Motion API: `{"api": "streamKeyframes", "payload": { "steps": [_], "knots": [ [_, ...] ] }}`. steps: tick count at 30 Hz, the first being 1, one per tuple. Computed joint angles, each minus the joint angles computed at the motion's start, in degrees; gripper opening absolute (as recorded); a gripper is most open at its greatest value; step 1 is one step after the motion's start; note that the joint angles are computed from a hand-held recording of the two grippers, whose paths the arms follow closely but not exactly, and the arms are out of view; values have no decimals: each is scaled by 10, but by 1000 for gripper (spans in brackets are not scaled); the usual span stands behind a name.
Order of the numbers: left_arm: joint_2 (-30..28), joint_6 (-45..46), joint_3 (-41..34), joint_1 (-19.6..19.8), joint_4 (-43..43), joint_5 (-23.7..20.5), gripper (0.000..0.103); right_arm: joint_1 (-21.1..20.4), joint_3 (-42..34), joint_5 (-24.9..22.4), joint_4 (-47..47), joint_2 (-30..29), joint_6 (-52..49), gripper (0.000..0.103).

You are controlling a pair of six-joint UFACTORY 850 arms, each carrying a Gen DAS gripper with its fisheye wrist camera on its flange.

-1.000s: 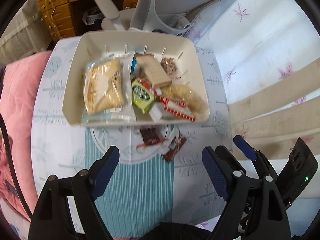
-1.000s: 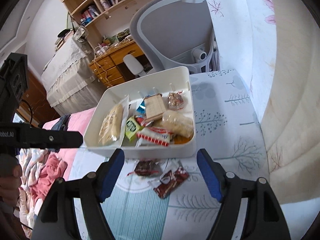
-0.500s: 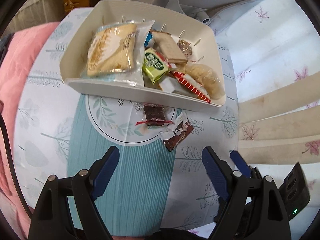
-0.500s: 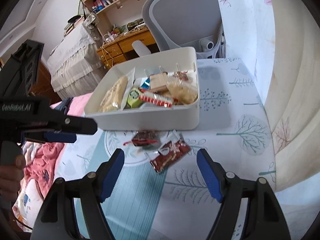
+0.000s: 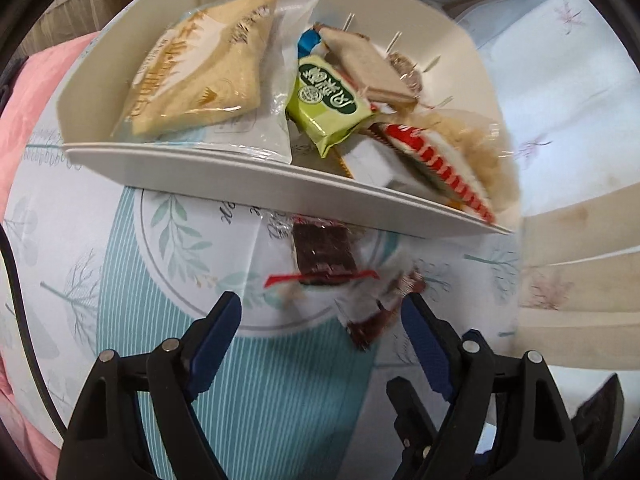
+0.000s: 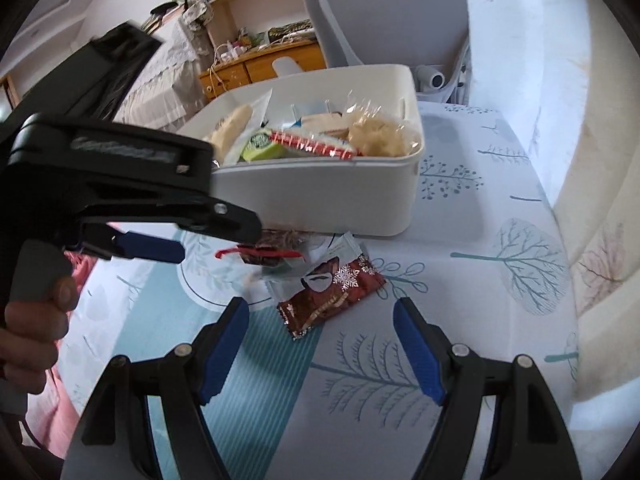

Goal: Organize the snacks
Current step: 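Move left tool to the dark red-label snack packet beside the tray, then grasp the red-label packet with left tool while right grasps the brown chocolate wrapper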

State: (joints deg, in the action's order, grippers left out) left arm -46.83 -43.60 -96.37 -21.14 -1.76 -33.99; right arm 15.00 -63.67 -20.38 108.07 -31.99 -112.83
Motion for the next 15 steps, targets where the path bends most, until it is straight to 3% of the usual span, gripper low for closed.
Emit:
{"api": "streamKeyframes", "payload": {
  "steps": [9, 15],
  "knots": [
    [-76, 2, -92, -2, 19, -63, 72, 13, -35, 18, 9, -44, -82, 75],
    [-87, 10, -100, -2, 8, -55, 72, 26, -45, 35, 35, -60, -144, 73]
  ]
}}
